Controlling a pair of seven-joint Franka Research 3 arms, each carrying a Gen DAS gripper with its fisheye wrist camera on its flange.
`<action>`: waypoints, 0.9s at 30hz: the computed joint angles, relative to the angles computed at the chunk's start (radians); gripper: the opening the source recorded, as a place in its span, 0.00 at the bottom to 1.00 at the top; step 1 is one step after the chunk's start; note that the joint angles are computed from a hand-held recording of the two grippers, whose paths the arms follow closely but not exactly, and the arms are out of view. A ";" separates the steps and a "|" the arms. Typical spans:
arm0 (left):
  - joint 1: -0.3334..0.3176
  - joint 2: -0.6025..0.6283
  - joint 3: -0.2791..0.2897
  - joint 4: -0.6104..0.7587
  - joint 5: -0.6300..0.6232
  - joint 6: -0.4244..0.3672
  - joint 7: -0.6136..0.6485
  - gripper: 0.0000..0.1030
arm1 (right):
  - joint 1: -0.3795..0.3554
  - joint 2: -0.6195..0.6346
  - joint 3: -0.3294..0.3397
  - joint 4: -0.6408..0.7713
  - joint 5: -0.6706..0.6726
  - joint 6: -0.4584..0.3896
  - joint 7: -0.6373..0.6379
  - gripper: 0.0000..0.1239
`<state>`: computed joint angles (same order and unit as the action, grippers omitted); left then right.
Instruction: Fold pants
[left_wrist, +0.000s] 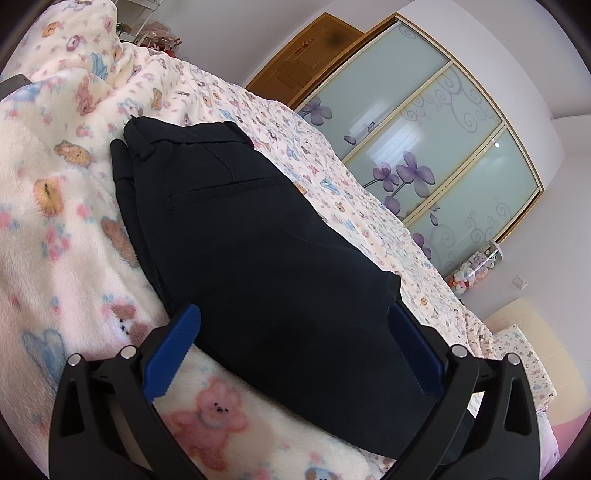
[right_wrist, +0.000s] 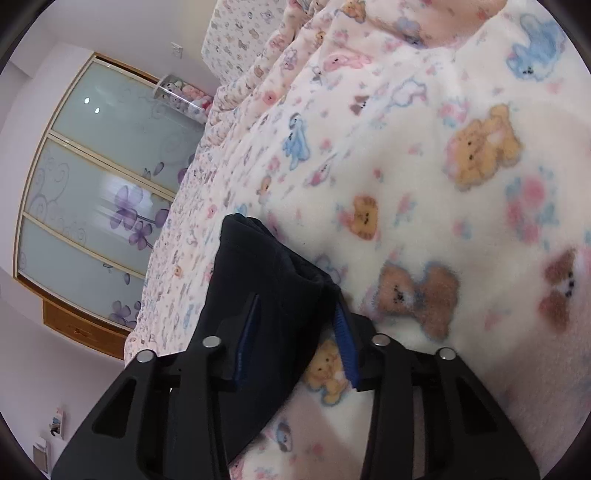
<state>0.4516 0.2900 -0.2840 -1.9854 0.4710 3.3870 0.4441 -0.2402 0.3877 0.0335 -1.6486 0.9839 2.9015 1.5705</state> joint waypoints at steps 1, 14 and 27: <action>0.001 0.000 -0.001 0.000 0.001 0.001 -0.001 0.98 | 0.002 0.003 -0.004 -0.002 -0.004 0.003 0.011 0.18; 0.013 0.001 -0.008 -0.001 0.023 0.006 -0.022 0.98 | 0.106 -0.099 0.145 0.075 0.358 0.149 -0.823 0.14; 0.008 0.002 -0.003 0.000 0.029 0.009 -0.031 0.98 | 0.470 0.147 0.076 0.343 -0.294 -0.156 -0.436 0.13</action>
<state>0.4599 0.2915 -0.2867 -1.9853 0.5004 3.3961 0.4128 0.2302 0.5345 0.1090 -1.3051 0.6900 2.7459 1.1345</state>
